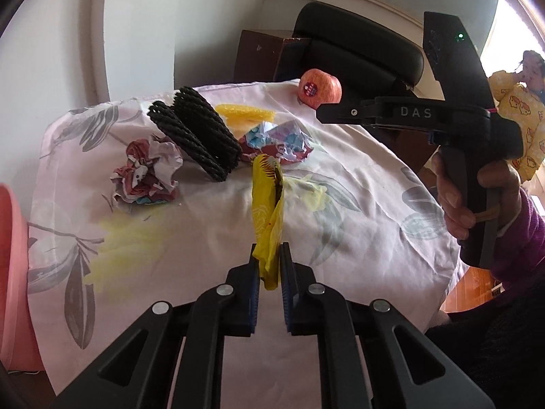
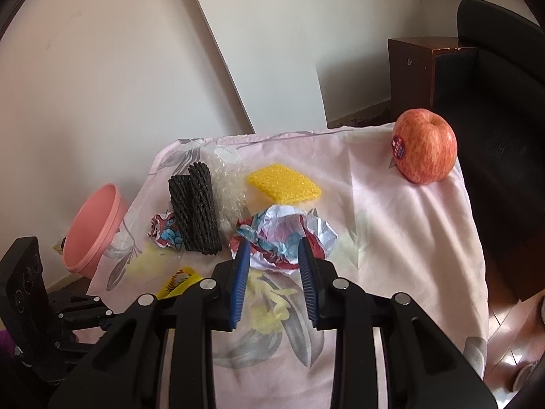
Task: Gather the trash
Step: 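Grasp the yellow foam net with the right tool while the left tool holds the yellow bag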
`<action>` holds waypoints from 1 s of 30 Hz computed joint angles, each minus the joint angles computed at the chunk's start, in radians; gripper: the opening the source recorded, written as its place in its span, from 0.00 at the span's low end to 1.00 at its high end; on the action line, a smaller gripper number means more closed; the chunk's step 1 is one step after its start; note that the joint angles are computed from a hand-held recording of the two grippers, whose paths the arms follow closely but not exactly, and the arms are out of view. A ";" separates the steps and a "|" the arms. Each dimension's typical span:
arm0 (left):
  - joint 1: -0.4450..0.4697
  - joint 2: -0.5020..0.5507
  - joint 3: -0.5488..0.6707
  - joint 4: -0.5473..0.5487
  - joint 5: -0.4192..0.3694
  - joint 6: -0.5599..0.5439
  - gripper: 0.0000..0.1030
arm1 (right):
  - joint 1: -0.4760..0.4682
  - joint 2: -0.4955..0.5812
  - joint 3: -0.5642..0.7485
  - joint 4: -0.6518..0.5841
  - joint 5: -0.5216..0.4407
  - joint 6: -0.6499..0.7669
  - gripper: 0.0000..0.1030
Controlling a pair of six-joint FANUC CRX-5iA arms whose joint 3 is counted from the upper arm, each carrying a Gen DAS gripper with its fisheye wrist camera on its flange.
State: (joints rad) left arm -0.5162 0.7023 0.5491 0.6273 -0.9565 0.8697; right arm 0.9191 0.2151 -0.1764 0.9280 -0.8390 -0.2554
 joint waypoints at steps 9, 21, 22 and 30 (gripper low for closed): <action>0.026 -0.048 -0.063 0.018 0.070 0.054 0.10 | -0.066 0.097 0.136 -0.087 0.006 0.227 0.29; 0.035 -0.014 -0.028 0.032 0.057 0.105 0.10 | -0.115 0.264 0.393 -0.271 -0.141 0.668 0.29; 0.036 -0.012 -0.027 0.034 0.055 0.106 0.10 | -0.119 0.270 0.398 -0.278 -0.142 0.677 0.29; 0.040 -0.004 -0.023 0.040 0.053 0.109 0.10 | -0.132 0.240 0.338 -0.269 -0.082 0.593 0.14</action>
